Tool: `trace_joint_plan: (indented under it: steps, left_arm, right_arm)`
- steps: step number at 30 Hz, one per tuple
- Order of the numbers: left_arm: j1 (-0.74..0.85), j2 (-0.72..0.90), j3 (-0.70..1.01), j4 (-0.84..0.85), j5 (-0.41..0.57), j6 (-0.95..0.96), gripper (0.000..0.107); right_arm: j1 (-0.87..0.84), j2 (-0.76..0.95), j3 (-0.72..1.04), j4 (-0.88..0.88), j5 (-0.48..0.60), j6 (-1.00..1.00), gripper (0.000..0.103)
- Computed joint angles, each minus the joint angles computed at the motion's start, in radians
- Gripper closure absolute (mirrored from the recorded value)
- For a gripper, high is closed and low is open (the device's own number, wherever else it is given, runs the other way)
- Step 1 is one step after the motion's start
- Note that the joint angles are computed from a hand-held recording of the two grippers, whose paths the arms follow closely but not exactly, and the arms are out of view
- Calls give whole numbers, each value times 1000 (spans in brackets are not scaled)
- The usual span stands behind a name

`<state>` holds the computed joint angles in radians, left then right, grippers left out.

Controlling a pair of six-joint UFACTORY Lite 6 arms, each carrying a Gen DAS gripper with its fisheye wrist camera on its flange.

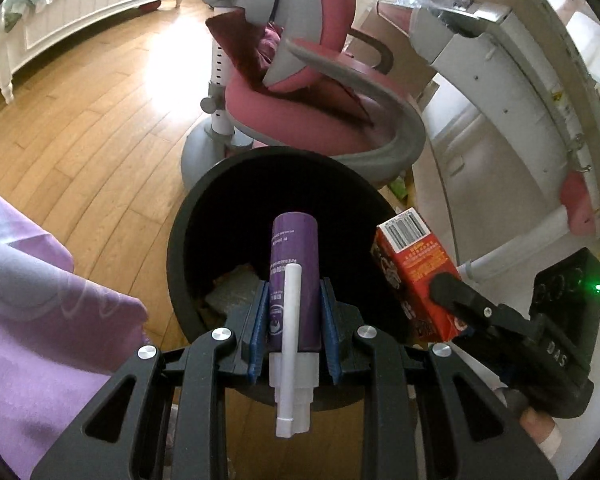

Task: Collect trash
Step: 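Carry both items over the black bin and open both tools to drop them, then grasp the blue stick with the left tool while the right tool grasps the green drink packet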

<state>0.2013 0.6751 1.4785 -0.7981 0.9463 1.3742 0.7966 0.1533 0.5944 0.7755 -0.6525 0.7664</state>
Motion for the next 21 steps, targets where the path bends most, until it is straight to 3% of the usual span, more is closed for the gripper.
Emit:
trace_joint_plan:
  steps: [4,6,7,8,14,17,21]
  left_arm:
    - [-30,-10,7,27,-25,-45,78]
    - [-24,-30,-2,32,-30,-49,53]
    - [-14,-44,-11,20,-30,-38,47]
    - [6,-63,-21,-2,-19,-17,42]
    - [138,-138,32,-23,142,-15,32]
    - [238,-147,100,-49,237,-4,19]
    - [377,-78,290,-52,341,-24,19]
  right_arm:
    - [-35,9,10,-85,36,53,48]
    - [-26,3,13,-55,46,33,37]
    - [-16,-4,18,-12,51,-2,27]
    - [-7,-9,20,23,47,-31,25]
    - [25,-24,74,104,70,-136,25]
    - [41,7,164,158,110,-239,25]
    - [61,89,350,274,190,-460,25]
